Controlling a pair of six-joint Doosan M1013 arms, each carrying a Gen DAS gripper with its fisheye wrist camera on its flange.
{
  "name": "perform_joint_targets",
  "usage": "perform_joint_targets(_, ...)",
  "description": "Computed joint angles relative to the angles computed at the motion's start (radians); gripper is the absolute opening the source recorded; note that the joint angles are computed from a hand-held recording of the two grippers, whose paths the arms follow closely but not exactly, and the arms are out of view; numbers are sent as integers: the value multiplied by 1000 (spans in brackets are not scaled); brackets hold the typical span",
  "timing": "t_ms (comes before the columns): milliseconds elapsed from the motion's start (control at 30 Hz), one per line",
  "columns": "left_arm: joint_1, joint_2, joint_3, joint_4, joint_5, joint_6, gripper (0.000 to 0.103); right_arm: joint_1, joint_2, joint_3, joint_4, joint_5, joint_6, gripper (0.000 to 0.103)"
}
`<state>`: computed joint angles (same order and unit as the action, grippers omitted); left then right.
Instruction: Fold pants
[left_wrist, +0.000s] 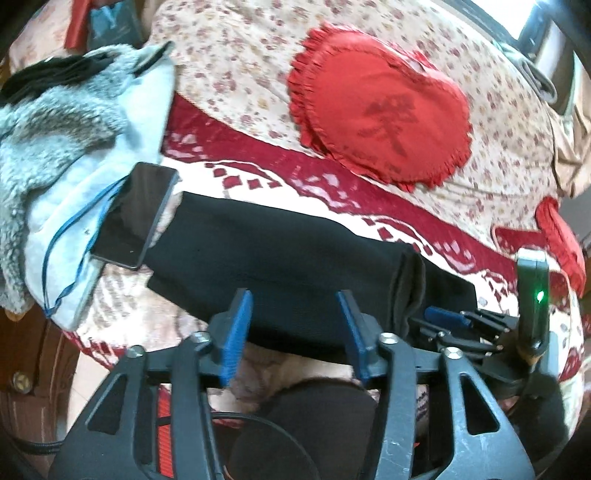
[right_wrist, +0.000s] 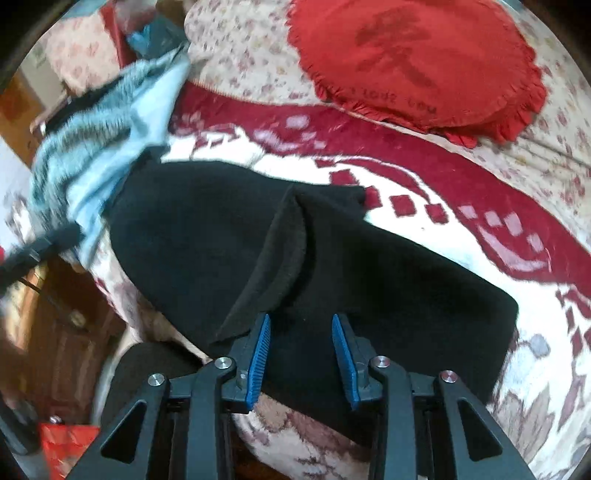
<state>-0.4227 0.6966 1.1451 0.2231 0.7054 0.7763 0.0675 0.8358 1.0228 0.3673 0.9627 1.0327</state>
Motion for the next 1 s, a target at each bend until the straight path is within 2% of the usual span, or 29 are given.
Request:
perform_joint_targets(100, 16, -22, 40, -4, -29, -46, 55, 7, 1, -10, -22, 3, -11, 35)
perform_joint_targets(300, 44, -35, 87, -49, -54, -89, 55, 1, -13, -12, 73, -6, -66, 35)
perform_joint_targets(400, 54, -33, 104, -100, -68, -85, 55, 6, -4, -35, 132, 14, -108, 36)
perform_joint_targets(567, 73, -29, 134, -198, -120, -74, 55, 33, 34, -100, 154, 64, -136, 37)
perform_joint_targets(767, 94, -17, 153, -262, -177, -110, 55, 63, 106, -226, 210, 151, -176, 42)
perform_joint_targets(1000, 110, 5, 147, -318, -217, -101, 57, 104, 236, -464, 215, 272, -173, 44)
